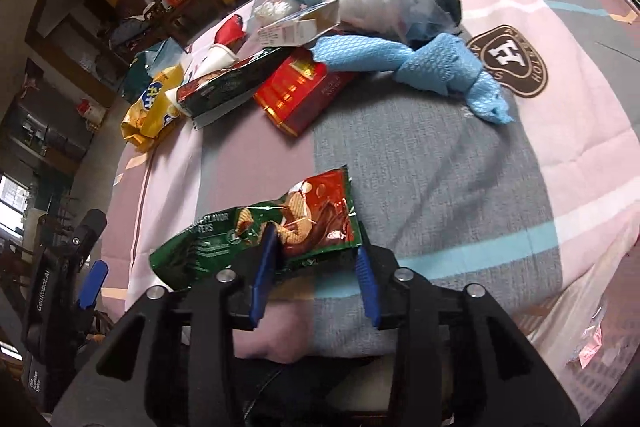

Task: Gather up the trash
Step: 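Grasp the green snack wrapper with the right tool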

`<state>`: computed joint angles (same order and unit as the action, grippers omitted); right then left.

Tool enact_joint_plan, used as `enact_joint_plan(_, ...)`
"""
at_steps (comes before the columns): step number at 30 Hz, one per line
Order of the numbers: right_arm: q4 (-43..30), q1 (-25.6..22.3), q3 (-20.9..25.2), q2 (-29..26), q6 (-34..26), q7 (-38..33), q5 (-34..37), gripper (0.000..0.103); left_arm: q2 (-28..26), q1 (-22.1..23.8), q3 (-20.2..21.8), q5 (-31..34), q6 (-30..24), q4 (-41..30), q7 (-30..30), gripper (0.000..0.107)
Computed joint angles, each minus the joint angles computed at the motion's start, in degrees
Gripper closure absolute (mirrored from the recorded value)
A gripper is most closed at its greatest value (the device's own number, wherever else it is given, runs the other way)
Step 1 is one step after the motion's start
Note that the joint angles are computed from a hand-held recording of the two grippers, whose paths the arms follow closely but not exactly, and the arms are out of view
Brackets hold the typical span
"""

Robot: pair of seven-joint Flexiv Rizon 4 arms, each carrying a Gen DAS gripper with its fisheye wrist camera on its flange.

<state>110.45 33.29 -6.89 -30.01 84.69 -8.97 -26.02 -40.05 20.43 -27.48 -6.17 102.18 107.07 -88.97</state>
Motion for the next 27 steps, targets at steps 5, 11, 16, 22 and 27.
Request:
enact_joint_plan(5, 2.92, 3.43, -4.67, 1.25, 2.81, 4.59, 0.94, 0.055, -0.09, 0.06, -0.1, 0.02, -0.14, -0.06, -0.15, 0.011)
enact_joint_plan(11, 6.62, 7.64, -11.45, 3.74, 1.47, 13.4, -3.26, 0.055, 0.03, -0.39, 0.37, 0.0, -0.04, -0.05, -0.11, 0.011)
enact_joint_plan(16, 5.95, 5.33, -9.17, 3.09, 3.29, 13.86, -3.11, 0.052, 0.05, -0.29, 0.31, 0.05, -0.14, -0.04, 0.09, 0.011)
enact_joint_plan(22, 1.77, 2.18, -3.87, -0.2, 5.48, 8.63, 0.78, 0.05, 0.17, -0.45, 0.44, -0.31, -0.41, -0.02, 0.12, 0.011)
enact_joint_plan(27, -1.88, 1.42, -1.46, -2.28, 4.16, 5.26, 3.58, 0.05, 0.05, -0.76, 0.68, -0.53, -0.42, -0.19, 0.26, 0.011)
